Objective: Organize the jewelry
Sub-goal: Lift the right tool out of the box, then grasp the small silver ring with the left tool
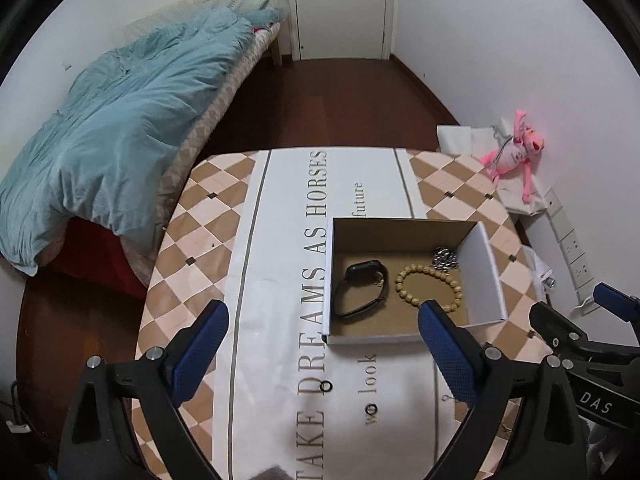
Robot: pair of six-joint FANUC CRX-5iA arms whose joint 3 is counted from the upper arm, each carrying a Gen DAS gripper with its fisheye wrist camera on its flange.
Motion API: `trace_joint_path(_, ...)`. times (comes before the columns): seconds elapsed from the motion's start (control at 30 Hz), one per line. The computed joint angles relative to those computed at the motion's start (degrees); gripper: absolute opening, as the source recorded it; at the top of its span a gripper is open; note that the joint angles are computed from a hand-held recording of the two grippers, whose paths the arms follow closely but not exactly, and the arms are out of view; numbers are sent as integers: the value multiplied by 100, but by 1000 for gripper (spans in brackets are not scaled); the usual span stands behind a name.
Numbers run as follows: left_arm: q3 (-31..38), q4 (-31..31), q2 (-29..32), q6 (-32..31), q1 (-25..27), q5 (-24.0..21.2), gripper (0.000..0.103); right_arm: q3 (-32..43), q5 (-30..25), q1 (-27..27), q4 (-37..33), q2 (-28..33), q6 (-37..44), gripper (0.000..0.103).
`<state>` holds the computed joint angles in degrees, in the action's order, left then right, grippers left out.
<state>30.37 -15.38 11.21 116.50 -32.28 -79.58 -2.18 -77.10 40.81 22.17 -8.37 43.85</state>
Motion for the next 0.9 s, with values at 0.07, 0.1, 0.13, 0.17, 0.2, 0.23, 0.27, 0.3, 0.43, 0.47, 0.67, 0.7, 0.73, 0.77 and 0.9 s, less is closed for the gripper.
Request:
trace_joint_path(0.07, -4, -94, -90, 62, -75, 1, 97, -88, -26, 165, 219, -162, -166, 99)
trace_joint_path(0.1, -3, -143, -132, 93, -115, -10, 97, -100, -42, 211, 281, -204, -220, 99)
trace_joint_path(0.13, -27, -171, -194, 130, -148, 8, 97, -132, -53, 276, 363, -277, -292, 99)
trace_joint_path(0.17, -39, -210, -240, 155, -181, 15, 97, -163, -60, 339, 437, -352, -363, 99)
trace_joint_path(0.2, -33, -273, -277, 180, -225, -3, 97, -186, -75, 401, 504, -409, -433, 99)
trace_joint_path(0.23, -56, -309, -339, 199, -262, 4, 97, -198, -86, 449, 563, -452, -478, 99)
trace_joint_path(0.27, -61, -336, -375, 219, -285, 2, 97, -226, -109, 527, 650, -515, -550, 99)
trace_joint_path(0.3, -61, -364, -405, 240, -303, -10, 97, -233, -120, 561, 689, -552, -577, 99)
trace_joint_path(0.43, -79, -467, -540, 334, -385, -16, 97, -261, -165, 732, 788, -716, -750, 99)
trace_joint_path(0.47, -67, -515, -561, 361, -409, -31, 97, -272, -189, 777, 819, -747, -795, 99)
trace_joint_path(0.67, -94, -796, -616, 613, -555, -218, 97, -433, -359, 780, 575, -945, -969, 99)
trace_joint_path(0.7, -186, -814, -639, 670, -570, -220, 97, -484, -392, 764, 510, -972, -998, 99)
trace_joint_path(0.73, -269, -820, -664, 720, -585, -220, 97, -583, -429, 725, 393, -1024, -1036, 99)
trace_joint_path(0.77, -364, -818, -680, 778, -596, -225, 97, -681, -462, 691, 276, -1078, -1073, 99)
trace_joint_path(0.9, -955, -582, -768, 926, -559, -154, 97, -1251, -577, 543, -327, -1383, -1298, 99)
